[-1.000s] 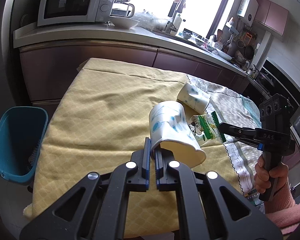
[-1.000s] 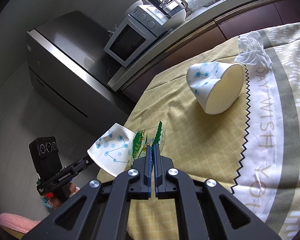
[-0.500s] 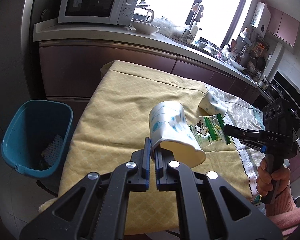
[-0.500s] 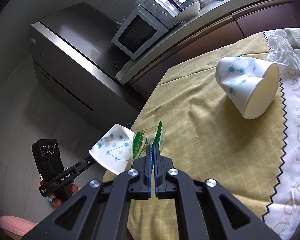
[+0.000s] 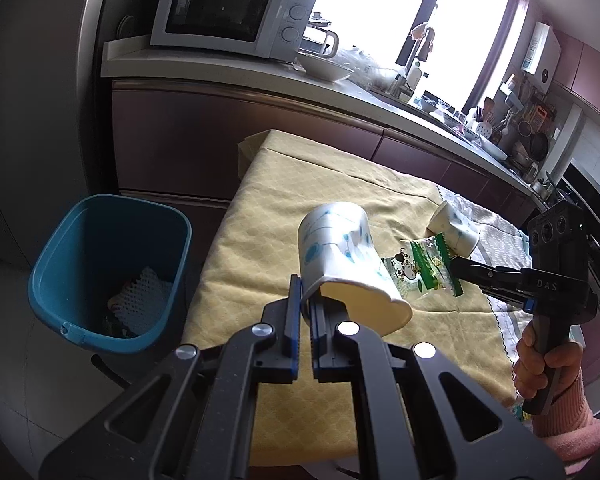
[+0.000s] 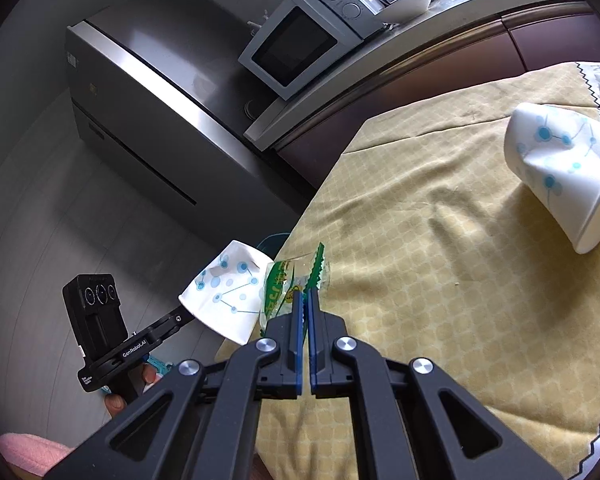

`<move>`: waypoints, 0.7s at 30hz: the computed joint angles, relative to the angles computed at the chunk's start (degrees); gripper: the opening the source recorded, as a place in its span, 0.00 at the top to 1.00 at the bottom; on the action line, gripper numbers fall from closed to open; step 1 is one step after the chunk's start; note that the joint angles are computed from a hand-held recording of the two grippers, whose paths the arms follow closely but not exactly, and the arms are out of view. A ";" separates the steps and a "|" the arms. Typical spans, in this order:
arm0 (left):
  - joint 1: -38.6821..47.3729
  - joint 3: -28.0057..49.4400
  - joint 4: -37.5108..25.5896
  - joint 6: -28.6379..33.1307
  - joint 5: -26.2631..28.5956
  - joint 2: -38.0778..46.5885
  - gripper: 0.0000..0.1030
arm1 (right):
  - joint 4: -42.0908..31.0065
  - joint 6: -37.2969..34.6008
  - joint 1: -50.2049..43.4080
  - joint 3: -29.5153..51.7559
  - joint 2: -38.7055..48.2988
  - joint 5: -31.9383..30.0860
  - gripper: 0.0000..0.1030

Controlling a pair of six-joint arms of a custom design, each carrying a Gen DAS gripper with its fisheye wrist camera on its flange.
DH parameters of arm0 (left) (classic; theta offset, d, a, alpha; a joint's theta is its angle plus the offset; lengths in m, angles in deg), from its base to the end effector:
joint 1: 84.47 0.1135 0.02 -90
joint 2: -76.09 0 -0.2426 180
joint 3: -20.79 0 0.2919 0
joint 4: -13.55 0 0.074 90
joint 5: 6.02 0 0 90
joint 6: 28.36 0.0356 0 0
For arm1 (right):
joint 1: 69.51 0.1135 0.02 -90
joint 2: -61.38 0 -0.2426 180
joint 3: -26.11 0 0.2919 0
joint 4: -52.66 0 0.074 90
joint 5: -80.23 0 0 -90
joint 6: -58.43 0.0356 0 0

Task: Collect trash
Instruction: 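Carry the paper cup and green wrapper over to the teal bin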

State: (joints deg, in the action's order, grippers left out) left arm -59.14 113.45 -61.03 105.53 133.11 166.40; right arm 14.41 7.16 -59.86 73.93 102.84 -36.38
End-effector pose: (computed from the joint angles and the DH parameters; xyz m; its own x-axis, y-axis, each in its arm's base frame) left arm 0.3212 0.1223 0.2754 -0.6698 0.1849 -0.7192 0.5453 0.7798 -0.3074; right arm 0.2124 0.0523 0.2506 -0.7346 0.4425 -0.5143 -0.0835 0.6933 0.7158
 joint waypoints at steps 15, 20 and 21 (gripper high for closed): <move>3.97 4.67 0.88 -1.35 0.52 4.08 0.96 | 7.34 0.53 4.89 5.61 12.79 0.52 0.98; 4.83 5.77 1.41 -1.81 0.51 5.07 0.96 | 8.63 0.50 6.28 7.46 16.20 0.90 0.98; 5.00 6.08 1.50 -1.97 0.53 5.36 0.96 | 8.97 0.59 6.53 7.72 16.78 0.88 0.98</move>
